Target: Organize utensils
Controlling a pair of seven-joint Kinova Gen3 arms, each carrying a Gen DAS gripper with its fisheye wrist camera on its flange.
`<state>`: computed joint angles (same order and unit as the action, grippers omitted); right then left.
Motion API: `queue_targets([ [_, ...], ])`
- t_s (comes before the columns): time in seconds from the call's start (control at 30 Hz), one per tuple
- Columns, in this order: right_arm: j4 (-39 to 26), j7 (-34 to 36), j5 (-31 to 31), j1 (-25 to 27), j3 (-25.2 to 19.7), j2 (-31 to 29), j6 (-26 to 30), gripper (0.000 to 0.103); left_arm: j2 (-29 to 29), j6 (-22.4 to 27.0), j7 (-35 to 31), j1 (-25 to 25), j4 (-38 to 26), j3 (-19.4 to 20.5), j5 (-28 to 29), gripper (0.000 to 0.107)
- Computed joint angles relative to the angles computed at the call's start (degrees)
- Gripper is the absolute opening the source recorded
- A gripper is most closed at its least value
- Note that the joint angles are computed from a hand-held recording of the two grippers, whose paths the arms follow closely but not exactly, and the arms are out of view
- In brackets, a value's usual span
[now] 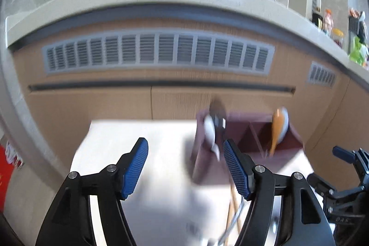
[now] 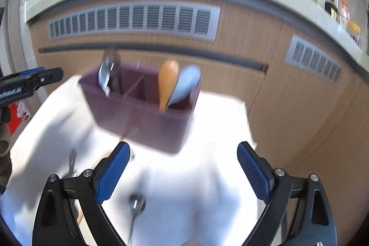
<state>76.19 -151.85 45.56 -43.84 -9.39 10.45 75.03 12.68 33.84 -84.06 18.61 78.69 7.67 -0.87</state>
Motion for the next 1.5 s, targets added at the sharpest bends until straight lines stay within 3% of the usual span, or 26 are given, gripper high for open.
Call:
queue_targets([
  [0.37, 5.71, -2.65, -6.92, -1.51, -2.9, -0.2, -1.13, 0.092, -10.57, 5.57, -7.85, -3.72, 16.77, 0.95, 7.98, 0.078],
  [0.6, 8.3, -3.53, -11.57, -2.38, -3.45, -2.09, -1.73, 0.081, -13.78, 7.48, -10.62, -5.05, 21.79, 0.05, 11.69, 0.081],
  [0.67, 10.29, -4.27, -11.81, -3.48, -4.9, -3.5, -0.65, 0.073, -13.64, 8.07, -11.33, -5.22, 21.8, 0.01, 12.39, 0.081],
  [0.73, 11.67, -4.62, -12.97, -3.52, -5.89, -4.6, -1.15, 0.056, -13.36, 8.28, -12.04, -5.37, 21.87, -0.03, 13.27, 0.081],
  [0.8, 13.56, -5.64, -14.58, -3.07, -6.63, -5.77, -3.36, 0.047, -12.98, 8.34, -11.97, -5.46, 21.8, 0.03, 13.7, 0.081],
  [0.9, 14.12, -8.79, -12.28, -3.79, -7.72, -5.65, -2.78, 0.042, -12.46, 9.02, -11.96, -5.33, 21.23, 0.32, 14.43, 0.081],
  [1.0, 13.45, -8.44, -11.45, -4.19, -8.11, -5.17, -2.1, 0.021, -12.86, 9.67, -12.61, -4.77, 20.83, 0.82, 14.31, 0.081],
  [1.2, 12.03, -9.82, -8.3, -5.64, -8.52, -6.38, 1.07, 0.02, -14.65, 11.75, -13.21, -3.41, 20.97, 1.51, 13.8, 0.081],
  [1.5, 7.97, -12.2, 1.04, -8.16, -11.7, -8.03, 7.92, 0.02, -21.3, 12.79, -16.82, -1.96, 27.86, 1.46, 14.76, 0.081],
])
